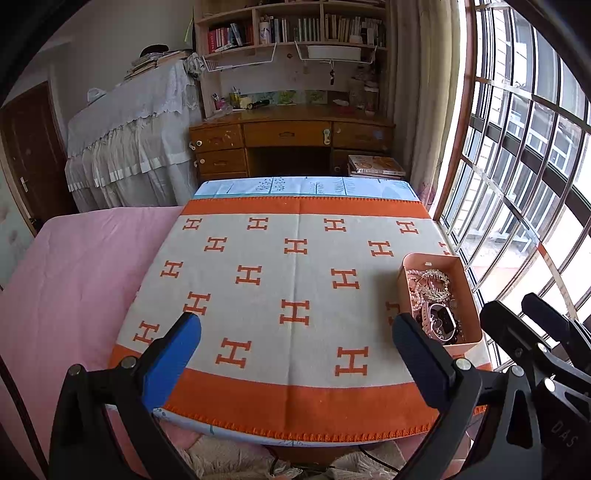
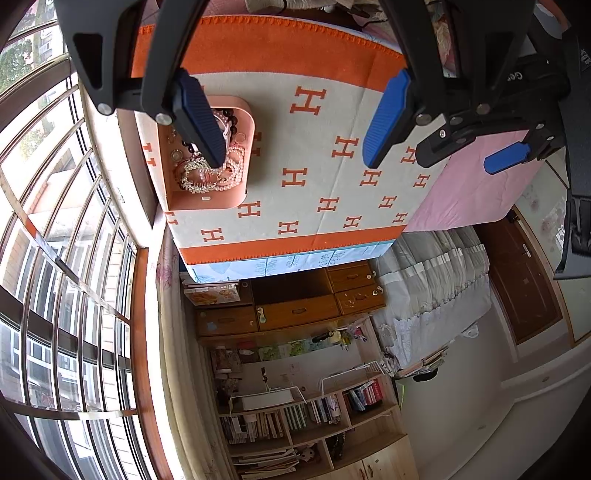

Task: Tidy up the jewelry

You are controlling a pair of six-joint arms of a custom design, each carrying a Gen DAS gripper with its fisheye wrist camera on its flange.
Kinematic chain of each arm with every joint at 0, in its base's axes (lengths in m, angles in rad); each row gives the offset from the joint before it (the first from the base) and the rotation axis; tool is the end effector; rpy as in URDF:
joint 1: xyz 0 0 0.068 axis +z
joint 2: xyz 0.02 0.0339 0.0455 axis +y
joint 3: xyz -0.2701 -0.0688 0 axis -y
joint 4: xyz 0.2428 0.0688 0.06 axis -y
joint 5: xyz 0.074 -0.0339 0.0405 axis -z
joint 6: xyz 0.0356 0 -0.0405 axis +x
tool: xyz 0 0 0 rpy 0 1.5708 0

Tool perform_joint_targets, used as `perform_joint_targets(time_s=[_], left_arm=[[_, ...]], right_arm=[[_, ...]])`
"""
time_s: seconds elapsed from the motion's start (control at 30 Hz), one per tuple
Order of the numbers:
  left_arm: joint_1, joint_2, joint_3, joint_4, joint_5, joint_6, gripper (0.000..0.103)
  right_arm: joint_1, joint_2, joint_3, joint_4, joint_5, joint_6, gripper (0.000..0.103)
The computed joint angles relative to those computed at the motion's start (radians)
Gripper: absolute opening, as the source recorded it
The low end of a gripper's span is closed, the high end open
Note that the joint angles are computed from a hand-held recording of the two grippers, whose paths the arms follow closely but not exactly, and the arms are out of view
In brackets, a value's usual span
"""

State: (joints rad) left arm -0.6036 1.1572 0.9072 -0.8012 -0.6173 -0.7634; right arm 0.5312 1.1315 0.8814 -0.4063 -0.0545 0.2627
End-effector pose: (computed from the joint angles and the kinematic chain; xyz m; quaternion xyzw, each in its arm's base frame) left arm 0.1868 -0.1038 0.2695 -0.1513 0.9116 0.0731 0.3752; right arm 0.2077 0.1243 0.2891 -0.1320 0.8873 0.1931 0.3975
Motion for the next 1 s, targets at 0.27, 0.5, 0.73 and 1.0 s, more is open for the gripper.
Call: perform_joint_targets(time_s=[0.27,0.5,0.73,1.0], left_arm=[[-0.002,0.003,0.003,-0.003,-0.001,-0.003,0.102],[-0.002,0.007,-0.001,0.000,0.003,-0.007,0.102],[0.000,-0.002,-0.020,0.015,0.003,0.001,0.102],[0.001,0.002,-0.013,0.010,0.005,-0.001,0.102]], right_arm=[[-0.003,0.002,-0.002,0.002,-0.004,0.003,0.077],[-0.006,0.002,-0.007,0.007,-0.006,0.003,0.077],[-0.008,-0.001,-0.015,0.011,-0.009,0.008,0.077],[-0.004,-0.001,-0.025,0.016,-0.002,0.016,0.077]])
